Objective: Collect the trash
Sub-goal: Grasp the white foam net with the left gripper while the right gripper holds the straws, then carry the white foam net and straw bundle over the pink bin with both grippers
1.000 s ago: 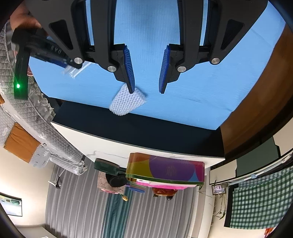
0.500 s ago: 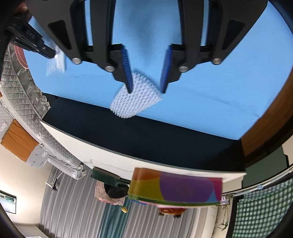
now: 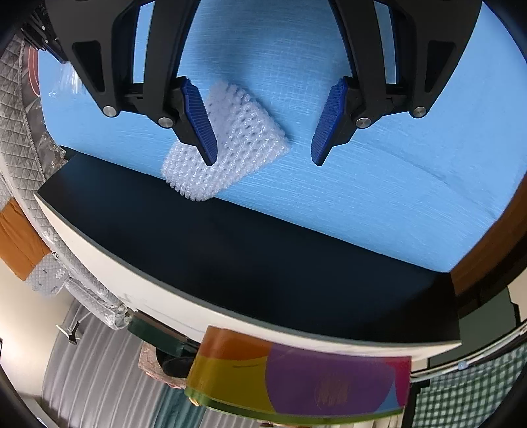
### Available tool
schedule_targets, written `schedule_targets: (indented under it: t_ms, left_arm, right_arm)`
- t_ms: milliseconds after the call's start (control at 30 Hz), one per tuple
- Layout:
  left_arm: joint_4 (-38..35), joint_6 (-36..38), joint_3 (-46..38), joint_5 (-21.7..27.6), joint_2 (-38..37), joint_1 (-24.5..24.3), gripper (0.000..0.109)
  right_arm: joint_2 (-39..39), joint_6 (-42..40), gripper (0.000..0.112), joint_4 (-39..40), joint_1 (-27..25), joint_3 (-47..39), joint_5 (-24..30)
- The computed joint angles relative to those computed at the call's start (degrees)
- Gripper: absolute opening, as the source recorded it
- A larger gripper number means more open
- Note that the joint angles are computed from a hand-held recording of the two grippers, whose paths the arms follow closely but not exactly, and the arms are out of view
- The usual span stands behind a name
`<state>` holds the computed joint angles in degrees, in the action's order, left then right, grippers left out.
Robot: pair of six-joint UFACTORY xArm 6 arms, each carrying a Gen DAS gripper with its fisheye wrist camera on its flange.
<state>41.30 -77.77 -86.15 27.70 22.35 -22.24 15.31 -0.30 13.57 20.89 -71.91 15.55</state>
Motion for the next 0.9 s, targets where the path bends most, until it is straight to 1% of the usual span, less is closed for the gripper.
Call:
schedule_targets:
  t_ms: [33,100,133,167,200,233,400,533,667,900]
  left_arm:
    - [-1.1,1.3,-0.1,-0.4,0.3,0.0,0.057]
    - [-3.5,4.8,-0.6,-1.0,1.1,-0.4,0.046]
    - [-4.1,6.0,-1.0,-1.0,1.4,-0.5,0.037]
    - [-4.5,6.8,-0.9,-1.5,1.5,-0.7,0.025]
    - [-5.7,7.9,-0.6,-2.9,1.5,-0.8,0.017]
    - [-5.9,8.3,-0.6,-3.3,1.4,-1.0,0.012]
    - [0.1,6.0,-0.2,-2.8,-0.7,-2.9,0.009]
    - [5.5,4.1,1.0,-0.8,-3.5,-5.3,0.009]
    - [7.1,3.6,2.0,0.6,-5.7,-7.0,0.009]
    - [10.4,2.3,4.9,2.3,-10.0,-9.4,0.009]
  right_arm:
    - [-0.1,-0.5,0.005,0.3,0.0,0.1,0.0]
    - [-0.5,-1.0,0.005,0.9,-0.1,0.5,0.0]
    - [-0.8,-1.2,0.005,1.0,-0.1,0.7,0.0]
    - [-1.2,-1.5,0.005,1.4,-0.1,1.0,0.0]
    - [-1.7,-1.9,0.005,1.6,-0.2,1.4,-0.2]
    - [-2.0,-2.1,0.005,1.7,-0.2,1.7,-0.3]
    - [-5.0,-2.1,0.004,1.2,-0.5,4.1,-1.0]
    - [-8.0,-0.5,0.003,-1.1,-0.7,6.8,-2.4]
    - [-11.7,1.1,0.002,-3.0,-1.2,10.0,-4.0]
    - [-16.8,4.0,0.001,-6.7,-2.2,13.9,-4.9]
